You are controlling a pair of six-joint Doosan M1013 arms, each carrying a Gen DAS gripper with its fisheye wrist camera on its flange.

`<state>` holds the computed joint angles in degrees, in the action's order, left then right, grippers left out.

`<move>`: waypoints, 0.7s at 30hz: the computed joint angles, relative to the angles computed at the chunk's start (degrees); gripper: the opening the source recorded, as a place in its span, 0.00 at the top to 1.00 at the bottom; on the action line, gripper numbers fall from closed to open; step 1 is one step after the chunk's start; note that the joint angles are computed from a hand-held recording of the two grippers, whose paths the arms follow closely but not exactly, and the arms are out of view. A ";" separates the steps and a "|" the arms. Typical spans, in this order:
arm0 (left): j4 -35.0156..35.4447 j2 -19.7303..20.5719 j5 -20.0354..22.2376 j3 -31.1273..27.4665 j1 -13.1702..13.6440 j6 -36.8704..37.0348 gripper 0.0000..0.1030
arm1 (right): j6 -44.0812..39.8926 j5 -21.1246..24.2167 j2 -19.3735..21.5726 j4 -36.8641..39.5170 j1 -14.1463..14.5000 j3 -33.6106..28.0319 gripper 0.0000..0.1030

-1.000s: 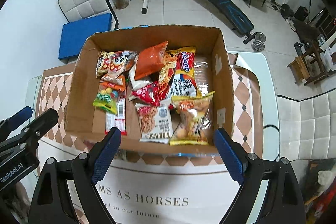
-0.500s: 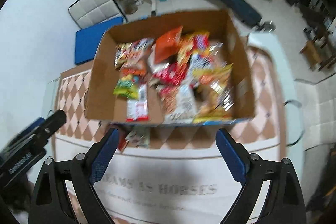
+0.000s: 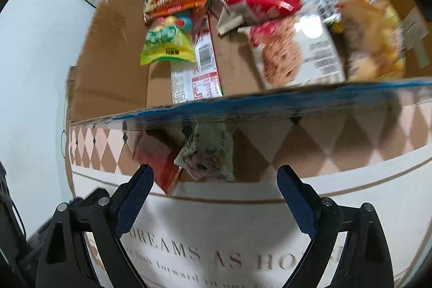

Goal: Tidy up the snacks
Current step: 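Move both tools back toward the remaining packets beside the box, then grasp the dark red packet with the left tool while the right tool grasps the white packet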

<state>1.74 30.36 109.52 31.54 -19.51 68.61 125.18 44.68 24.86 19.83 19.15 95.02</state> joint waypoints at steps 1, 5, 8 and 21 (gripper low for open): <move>-0.24 -0.04 0.05 0.48 0.17 -0.27 0.16 | 0.57 -0.49 0.47 0.00 0.14 -0.07 0.09; -3.17 -0.04 -0.17 2.22 1.28 -2.38 0.16 | 3.35 -1.43 2.32 -1.07 0.80 -1.03 0.11; -6.83 0.51 0.01 2.39 2.18 -5.76 0.16 | 5.61 -1.43 3.38 -2.72 1.35 -1.65 0.32; -10.80 3.54 -0.78 1.56 0.18 -12.32 0.16 | 8.99 0.88 0.08 -7.21 1.01 2.01 0.60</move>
